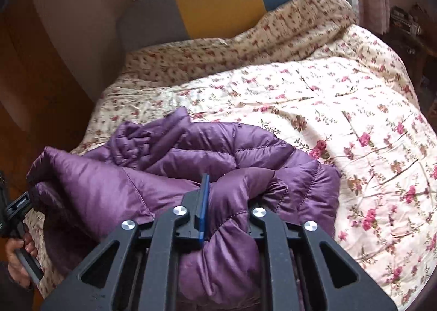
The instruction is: Fold large clothes
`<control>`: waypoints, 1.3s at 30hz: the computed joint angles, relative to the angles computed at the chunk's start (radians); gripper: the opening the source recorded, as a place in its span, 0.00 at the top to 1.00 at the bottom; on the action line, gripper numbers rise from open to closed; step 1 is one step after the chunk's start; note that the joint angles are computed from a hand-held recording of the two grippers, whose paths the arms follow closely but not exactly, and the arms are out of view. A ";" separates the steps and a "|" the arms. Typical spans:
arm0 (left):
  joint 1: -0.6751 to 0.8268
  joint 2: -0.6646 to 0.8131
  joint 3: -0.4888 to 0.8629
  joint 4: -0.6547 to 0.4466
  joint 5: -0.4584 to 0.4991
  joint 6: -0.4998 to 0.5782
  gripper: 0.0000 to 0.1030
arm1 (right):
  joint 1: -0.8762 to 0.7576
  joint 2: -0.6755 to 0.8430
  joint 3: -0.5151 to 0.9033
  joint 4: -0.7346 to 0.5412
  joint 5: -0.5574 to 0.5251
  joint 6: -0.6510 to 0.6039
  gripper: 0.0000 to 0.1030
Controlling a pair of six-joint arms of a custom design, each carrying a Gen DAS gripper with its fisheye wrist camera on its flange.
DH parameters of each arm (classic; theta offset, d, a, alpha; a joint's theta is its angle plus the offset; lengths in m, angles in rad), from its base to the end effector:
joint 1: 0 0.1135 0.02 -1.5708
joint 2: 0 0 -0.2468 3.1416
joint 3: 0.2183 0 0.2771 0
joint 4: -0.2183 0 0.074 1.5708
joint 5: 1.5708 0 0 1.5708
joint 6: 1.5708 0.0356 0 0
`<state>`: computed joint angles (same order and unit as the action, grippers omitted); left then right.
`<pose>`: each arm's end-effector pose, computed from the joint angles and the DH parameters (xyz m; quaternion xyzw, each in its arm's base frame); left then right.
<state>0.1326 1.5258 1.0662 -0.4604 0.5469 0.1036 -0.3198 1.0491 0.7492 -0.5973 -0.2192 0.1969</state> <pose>0.3407 0.0268 0.2108 0.0731 0.9135 -0.2178 0.3358 0.2312 -0.0684 0.2199 0.2047 0.9163 0.0829 0.3342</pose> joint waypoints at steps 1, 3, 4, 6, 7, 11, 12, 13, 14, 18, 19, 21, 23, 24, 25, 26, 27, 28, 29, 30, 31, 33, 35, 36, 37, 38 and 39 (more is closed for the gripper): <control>-0.005 0.032 0.024 -0.006 -0.008 -0.004 0.91 | -0.007 0.020 0.005 0.009 -0.007 0.004 0.79; -0.001 0.074 0.061 -0.036 0.003 -0.012 0.90 | -0.022 0.043 0.018 0.011 -0.031 0.011 0.76; 0.010 0.094 0.081 -0.051 0.026 -0.019 0.90 | -0.028 0.048 0.023 0.009 -0.045 0.011 0.71; 0.023 0.107 0.098 -0.063 0.057 -0.021 0.85 | -0.053 0.067 0.036 0.004 -0.119 0.019 0.43; 0.040 0.111 0.105 -0.068 0.085 -0.029 0.73 | -0.065 0.067 0.040 0.001 -0.152 0.029 0.32; 0.093 0.082 0.091 -0.048 0.143 -0.084 0.24 | -0.053 0.039 0.058 -0.023 -0.163 0.044 0.23; 0.107 0.067 0.079 -0.034 0.151 -0.090 0.24 | -0.054 0.027 0.060 -0.031 -0.173 0.051 0.19; 0.127 0.069 0.086 -0.055 0.181 -0.076 0.24 | -0.058 0.015 0.062 -0.037 -0.184 0.055 0.17; 0.144 0.069 0.087 -0.066 0.198 -0.072 0.24 | -0.069 -0.004 0.063 -0.047 -0.204 0.063 0.16; 0.220 0.057 0.050 -0.150 0.281 0.017 0.23 | -0.120 -0.081 0.053 -0.082 -0.268 0.072 0.07; 0.230 0.049 0.034 -0.162 0.288 0.038 0.23 | -0.141 -0.104 0.048 -0.100 -0.287 0.066 0.05; 0.259 0.038 -0.007 -0.219 0.327 0.115 0.23 | -0.191 -0.158 0.028 -0.139 -0.317 0.049 0.02; 0.274 0.032 -0.042 -0.246 0.344 0.160 0.23 | -0.253 -0.212 -0.001 -0.192 -0.338 -0.002 0.02; 0.282 0.029 -0.065 -0.267 0.358 0.192 0.23 | -0.278 -0.230 -0.014 -0.214 -0.342 -0.023 0.02; 0.284 0.026 -0.081 -0.273 0.361 0.208 0.23 | -0.310 -0.252 -0.033 -0.241 -0.348 -0.050 0.02; 0.286 0.022 -0.100 -0.276 0.364 0.222 0.23 | -0.347 -0.277 -0.057 -0.276 -0.355 -0.090 0.02; 0.289 0.024 -0.112 -0.282 0.373 0.234 0.23 | -0.374 -0.294 -0.074 -0.300 -0.358 -0.120 0.02; 0.291 0.028 -0.122 -0.296 0.385 0.251 0.23 | -0.410 -0.318 -0.101 -0.332 -0.362 -0.158 0.02; 0.289 0.026 -0.134 -0.295 0.387 0.252 0.23 | -0.442 -0.335 -0.124 -0.358 -0.370 -0.189 0.02; 0.286 0.028 -0.144 -0.300 0.391 0.254 0.23 | -0.466 -0.346 -0.144 -0.376 -0.374 -0.212 0.02; 0.285 0.032 -0.149 -0.303 0.397 0.257 0.23 | -0.486 -0.361 -0.170 -0.392 -0.375 -0.233 0.02; 0.280 0.040 -0.154 -0.305 0.400 0.257 0.24 | -0.498 -0.381 -0.219 -0.405 -0.374 -0.249 0.03; 0.277 0.048 -0.159 -0.318 0.418 0.276 0.36 | -0.504 -0.393 -0.254 -0.415 -0.393 -0.257 0.22; 0.274 0.037 -0.164 -0.329 0.413 0.297 0.46 | -0.507 -0.422 -0.274 -0.423 -0.403 -0.253 0.34; 0.277 0.024 -0.170 -0.345 0.412 0.325 0.53 | -0.521 -0.430 -0.279 -0.439 -0.424 -0.270 0.50; 0.286 0.012 -0.174 -0.370 0.414 0.358 0.57 | -0.532 -0.440 -0.274 -0.465 -0.439 -0.289 0.58; 0.296 -0.006 -0.182 -0.402 0.417 0.396 0.63 | -0.546 -0.449 -0.267 -0.490 -0.448 -0.314 0.71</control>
<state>0.4289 1.5201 0.8843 -0.8623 0.9634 0.4993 -0.8659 0.5997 0.4818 -1.0877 -0.6671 -0.1168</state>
